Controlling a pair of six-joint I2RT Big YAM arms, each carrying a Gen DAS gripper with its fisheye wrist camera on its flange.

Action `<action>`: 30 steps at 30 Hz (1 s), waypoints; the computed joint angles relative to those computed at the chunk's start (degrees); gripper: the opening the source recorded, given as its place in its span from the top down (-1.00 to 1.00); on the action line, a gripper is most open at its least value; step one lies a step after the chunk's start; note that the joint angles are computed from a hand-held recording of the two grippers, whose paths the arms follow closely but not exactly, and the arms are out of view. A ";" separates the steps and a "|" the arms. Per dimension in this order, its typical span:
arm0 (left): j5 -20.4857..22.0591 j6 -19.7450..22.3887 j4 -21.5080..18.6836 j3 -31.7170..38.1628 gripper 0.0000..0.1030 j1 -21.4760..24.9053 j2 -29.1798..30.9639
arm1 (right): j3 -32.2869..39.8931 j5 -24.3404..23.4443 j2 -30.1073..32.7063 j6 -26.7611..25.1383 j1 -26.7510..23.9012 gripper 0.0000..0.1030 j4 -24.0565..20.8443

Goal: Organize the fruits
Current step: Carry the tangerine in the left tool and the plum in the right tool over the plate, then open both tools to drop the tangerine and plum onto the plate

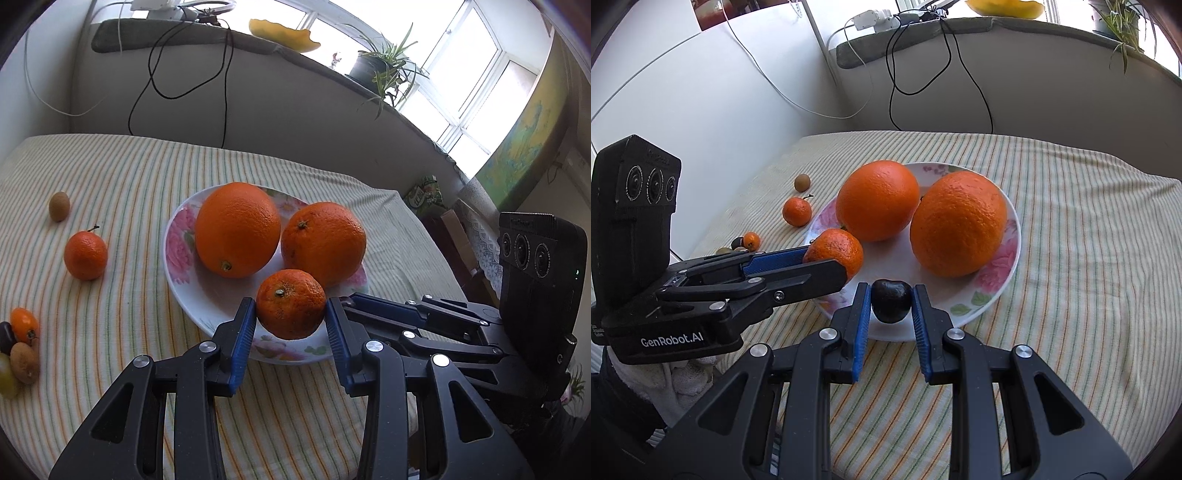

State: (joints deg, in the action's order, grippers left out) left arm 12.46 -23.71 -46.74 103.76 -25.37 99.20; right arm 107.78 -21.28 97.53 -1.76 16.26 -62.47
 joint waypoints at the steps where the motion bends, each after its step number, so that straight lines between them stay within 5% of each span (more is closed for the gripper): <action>1: 0.19 -0.06 -0.52 0.36 0.23 0.04 0.25 | 0.06 -0.01 0.03 -0.05 0.00 0.54 -0.03; 3: 0.04 -0.60 -0.55 0.46 -0.01 0.07 0.27 | 0.01 0.02 0.03 -0.19 0.01 0.54 -0.07; 11: -1.21 -0.81 0.06 -0.21 -0.03 0.12 -0.46 | -0.26 1.68 0.10 0.07 0.48 0.51 0.63; 13: -1.48 -0.79 0.36 -0.68 -0.03 0.16 -0.81 | -0.28 2.56 0.13 0.37 0.55 -0.04 0.87; 15: -1.77 -0.89 0.60 -1.12 -0.03 0.11 -1.14 | -1.65 3.36 -0.79 0.89 0.42 -0.31 2.59; 30: -2.37 -1.52 2.07 -3.01 -0.03 0.56 -2.61 | -1.46 4.19 -1.32 0.79 0.93 -0.31 2.65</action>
